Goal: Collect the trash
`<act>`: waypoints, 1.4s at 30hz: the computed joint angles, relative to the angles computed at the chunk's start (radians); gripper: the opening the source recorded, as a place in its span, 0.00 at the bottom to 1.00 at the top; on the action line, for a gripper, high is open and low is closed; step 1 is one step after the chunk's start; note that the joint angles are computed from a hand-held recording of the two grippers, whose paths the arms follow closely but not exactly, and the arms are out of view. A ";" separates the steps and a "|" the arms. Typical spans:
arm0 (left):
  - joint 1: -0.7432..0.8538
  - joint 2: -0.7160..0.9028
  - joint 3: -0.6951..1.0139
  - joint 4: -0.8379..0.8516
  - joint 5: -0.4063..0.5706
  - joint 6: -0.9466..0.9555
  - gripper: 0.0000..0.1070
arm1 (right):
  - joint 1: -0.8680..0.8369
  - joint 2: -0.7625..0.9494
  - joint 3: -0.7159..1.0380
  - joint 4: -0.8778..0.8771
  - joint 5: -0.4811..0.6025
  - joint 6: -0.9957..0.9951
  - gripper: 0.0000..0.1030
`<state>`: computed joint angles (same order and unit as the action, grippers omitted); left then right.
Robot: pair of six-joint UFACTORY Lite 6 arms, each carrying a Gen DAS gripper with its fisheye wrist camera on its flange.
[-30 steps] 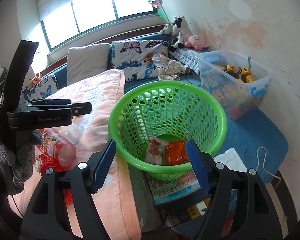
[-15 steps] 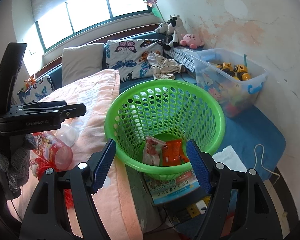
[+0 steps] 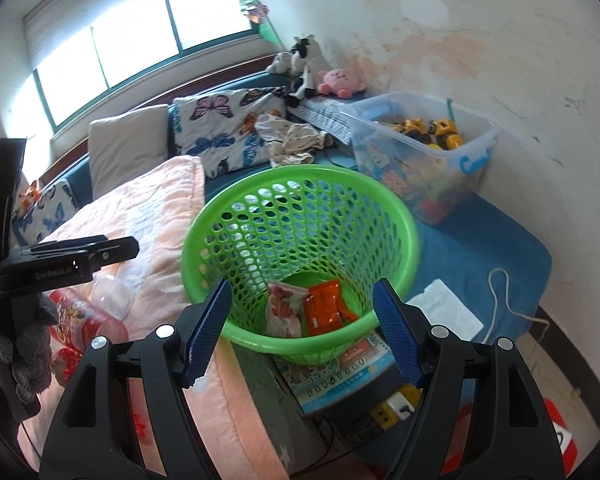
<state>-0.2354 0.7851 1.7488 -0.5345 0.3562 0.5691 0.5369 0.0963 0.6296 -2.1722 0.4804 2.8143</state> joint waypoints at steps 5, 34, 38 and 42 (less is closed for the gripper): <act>0.029 0.020 0.024 -0.069 0.029 0.068 0.65 | 0.016 -0.010 -0.007 0.116 0.019 -0.079 0.71; 0.131 -0.077 -0.142 -0.351 0.021 0.420 0.69 | 0.121 0.089 0.087 0.372 0.083 -0.260 0.71; 0.141 -0.055 -0.122 -0.341 0.031 0.410 0.69 | 0.131 0.098 0.098 0.397 0.097 -0.277 0.71; 0.152 -0.027 -0.099 -0.301 0.026 0.365 0.69 | 0.135 0.115 0.110 0.393 0.097 -0.266 0.71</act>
<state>-0.0838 0.7583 1.6499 -0.8357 0.3822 0.9337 0.6714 0.2117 0.7394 -1.7790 0.5770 2.5483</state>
